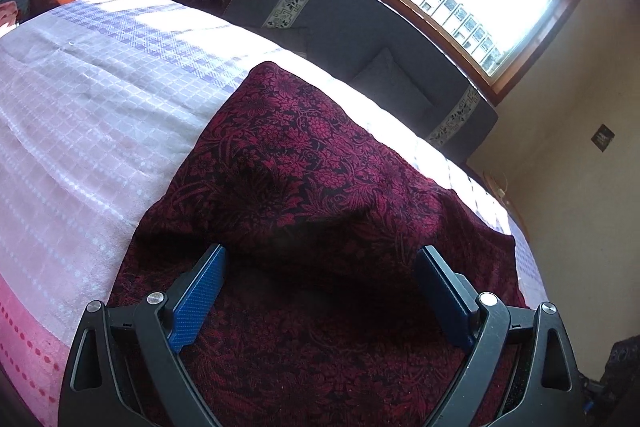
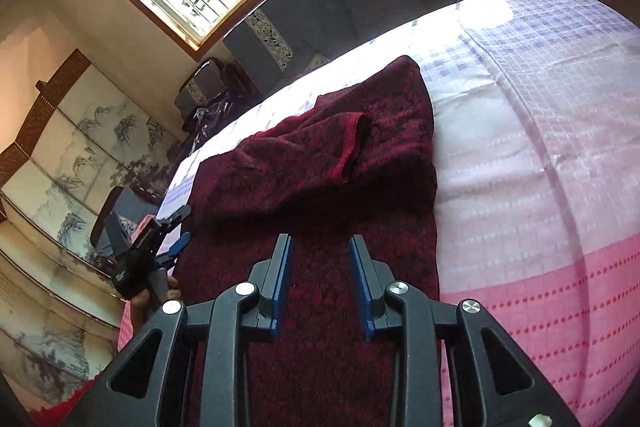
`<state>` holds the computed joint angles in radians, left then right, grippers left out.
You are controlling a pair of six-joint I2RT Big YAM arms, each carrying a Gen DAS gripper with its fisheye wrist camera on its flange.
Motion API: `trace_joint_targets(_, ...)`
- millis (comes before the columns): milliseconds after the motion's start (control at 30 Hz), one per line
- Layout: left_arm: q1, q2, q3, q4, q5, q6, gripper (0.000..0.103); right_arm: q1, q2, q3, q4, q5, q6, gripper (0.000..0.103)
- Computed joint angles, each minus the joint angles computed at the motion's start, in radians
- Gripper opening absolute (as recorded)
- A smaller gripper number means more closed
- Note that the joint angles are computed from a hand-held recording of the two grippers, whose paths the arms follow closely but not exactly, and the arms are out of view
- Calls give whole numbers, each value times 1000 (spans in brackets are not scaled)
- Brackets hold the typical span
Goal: Fold small clothes
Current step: 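Grasp the hem with the left gripper while the right gripper holds its hem corner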
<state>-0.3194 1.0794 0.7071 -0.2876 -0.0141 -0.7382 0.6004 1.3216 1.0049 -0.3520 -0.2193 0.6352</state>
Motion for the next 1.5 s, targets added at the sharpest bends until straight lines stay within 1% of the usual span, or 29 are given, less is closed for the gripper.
trace_joint_targets(67,-38,-52,-10,-64,48,44,94,63,-85,-79,-57,56,-29,42)
trace_joint_targets(133,-113,-163,-58,-104,57,62,94,125,-176,-160,-109,120,-31,49)
trace_joint_targets(200,-211,-281,-84,-198,11,72,94,172,-260,-234,-146,153,17,53)
trace_joint_targets(267,-341,-396,-94,-332,-106,45,94,217,-330,-298,-166,182,87,54)
trace_joint_targets(333,-458,-501,-103,-454,-205,-9,94,249,-382,-341,-161,196,141,54)
trace_joint_targets(400,-567,-600,-106,-576,-303,-93,94,270,-412,-360,-151,204,187,56)
trace_joint_targets(433,-616,-647,-108,-633,-347,-151,94,279,-420,-360,-146,210,203,58)
trace_joint_targets(467,-662,-694,-113,-685,-386,-214,94,291,-419,-352,-143,222,205,64)
trace_joint_targets(533,-749,-786,-129,-776,-457,-346,94,323,-386,-314,-179,274,195,71)
trace_joint_targets(567,-780,-825,-136,-821,-476,-403,94,339,-356,-289,-202,298,189,68)
trace_joint_targets(600,-806,-854,-143,-862,-487,-455,94,351,-336,-280,-207,305,182,62)
trace_joint_targets(633,-830,-882,-152,-898,-490,-503,94,361,-321,-282,-209,299,182,30)
trace_joint_targets(667,-846,-911,-160,-926,-484,-541,94,363,-304,-282,-221,288,194,10)
trace_joint_targets(700,-871,-944,-171,-945,-479,-580,94,370,-305,-296,-216,295,216,11)
trace_joint_targets(800,-942,-1018,-191,-990,-474,-668,94,362,-372,-378,-151,282,270,10)
trace_joint_targets(833,-970,-1024,-192,-1010,-486,-694,94,350,-398,-408,-126,264,292,9)
trace_joint_targets(867,-1033,-1021,-192,-1038,-523,-747,94,338,-428,-442,-83,241,309,9)
trace_joint_targets(933,-1036,-1024,-195,-1033,-506,-741,94,336,-455,-469,-54,239,321,9)
trace_joint_targets(1033,-944,-1023,-207,-951,-391,-641,94,358,-469,-479,-5,248,325,9)
trace_joint_targets(1067,-898,-1010,-210,-918,-337,-595,94,356,-460,-475,6,241,320,13)
trace_joint_targets(1100,-908,-982,-203,-915,-346,-591,94,356,-453,-473,17,241,312,14)
trace_joint_targets(1133,-882,-945,-198,-899,-331,-562,94,359,-449,-471,29,247,305,14)
trace_joint_targets(1200,-890,-911,-190,-896,-337,-551,94,364,-436,-458,34,260,308,22)
trace_joint_targets(1233,-891,-903,-192,-887,-340,-546,94,361,-432,-456,30,261,310,36)
trace_joint_targets(1267,-902,-900,-194,-885,-355,-553,94,354,-428,-456,32,260,311,44)
trace_joint_targets(1400,-952,-921,-215,-861,-428,-592,92,350,-422,-457,50,263,309,47)
trace_joint_targets(1433,-971,-919,-217,-861,-449,-600,90,355,-412,-451,44,269,304,47)
trace_joint_targets(1467,-972,-912,-217,-859,-454,-595,78,358,-399,-445,38,270,297,46)
trace_joint_targets(1500,-969,-898,-215,-866,-455,-589,62,363,-393,-443,43,281,291,46)
